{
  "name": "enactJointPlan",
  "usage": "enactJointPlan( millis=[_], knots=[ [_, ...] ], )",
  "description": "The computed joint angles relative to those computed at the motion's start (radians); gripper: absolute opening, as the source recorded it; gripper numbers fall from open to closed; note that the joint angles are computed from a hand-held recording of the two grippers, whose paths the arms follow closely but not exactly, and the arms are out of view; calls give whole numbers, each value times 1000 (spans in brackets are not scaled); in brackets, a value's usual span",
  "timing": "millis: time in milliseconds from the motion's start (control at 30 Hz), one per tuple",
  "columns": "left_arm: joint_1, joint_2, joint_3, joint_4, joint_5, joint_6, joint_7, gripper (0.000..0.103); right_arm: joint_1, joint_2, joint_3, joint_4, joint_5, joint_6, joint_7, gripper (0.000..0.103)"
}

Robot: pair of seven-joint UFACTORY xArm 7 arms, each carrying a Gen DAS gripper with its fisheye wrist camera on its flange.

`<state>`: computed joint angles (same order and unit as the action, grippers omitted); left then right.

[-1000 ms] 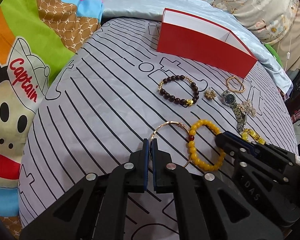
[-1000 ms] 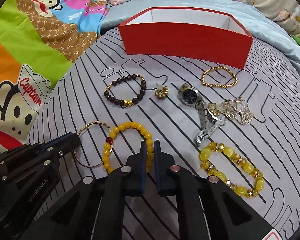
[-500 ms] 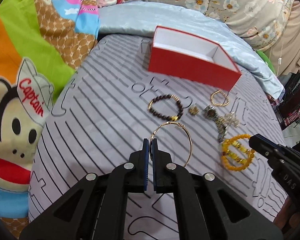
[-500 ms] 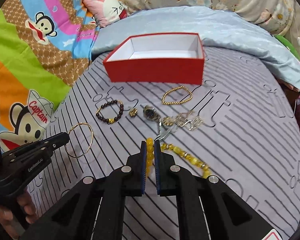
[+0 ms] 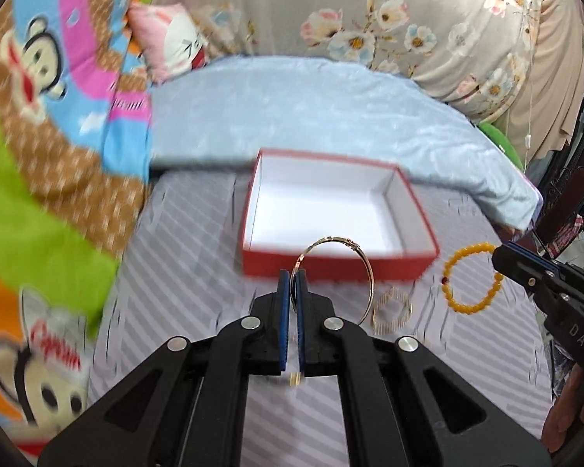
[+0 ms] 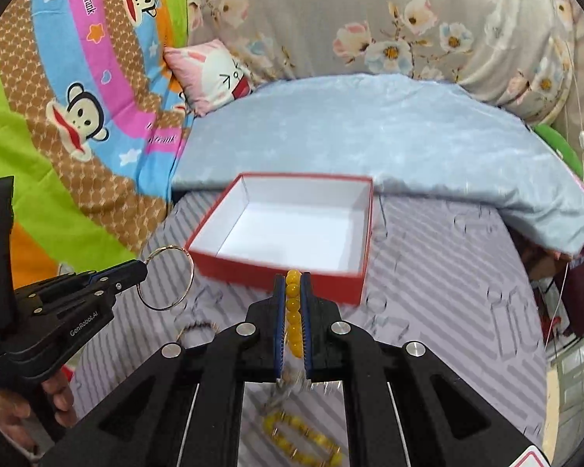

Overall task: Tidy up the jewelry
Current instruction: 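Carry both bracelets into the red box and open both tools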

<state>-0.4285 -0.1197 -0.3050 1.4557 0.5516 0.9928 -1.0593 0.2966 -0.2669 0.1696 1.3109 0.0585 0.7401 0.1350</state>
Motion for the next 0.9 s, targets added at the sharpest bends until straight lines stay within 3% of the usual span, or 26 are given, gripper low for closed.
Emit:
enactJointPlan(
  millis=[200, 467, 667, 900],
  knots=[
    [-11, 191, 61, 206, 53, -13, 51, 2, -8, 232, -10, 222, -17, -21, -11, 7],
    [-55, 406, 182, 407, 4, -40, 140, 2, -4, 518, -26, 500, 47, 23, -57, 7],
    [-73, 511, 247, 496, -50, -36, 189, 2, 8, 657, -38, 637, 26, 75, -54, 7],
    [-71, 602, 277, 582, -126, -21, 248, 4, 26, 749, -76, 733, -40, 137, -35, 8]
  ],
)
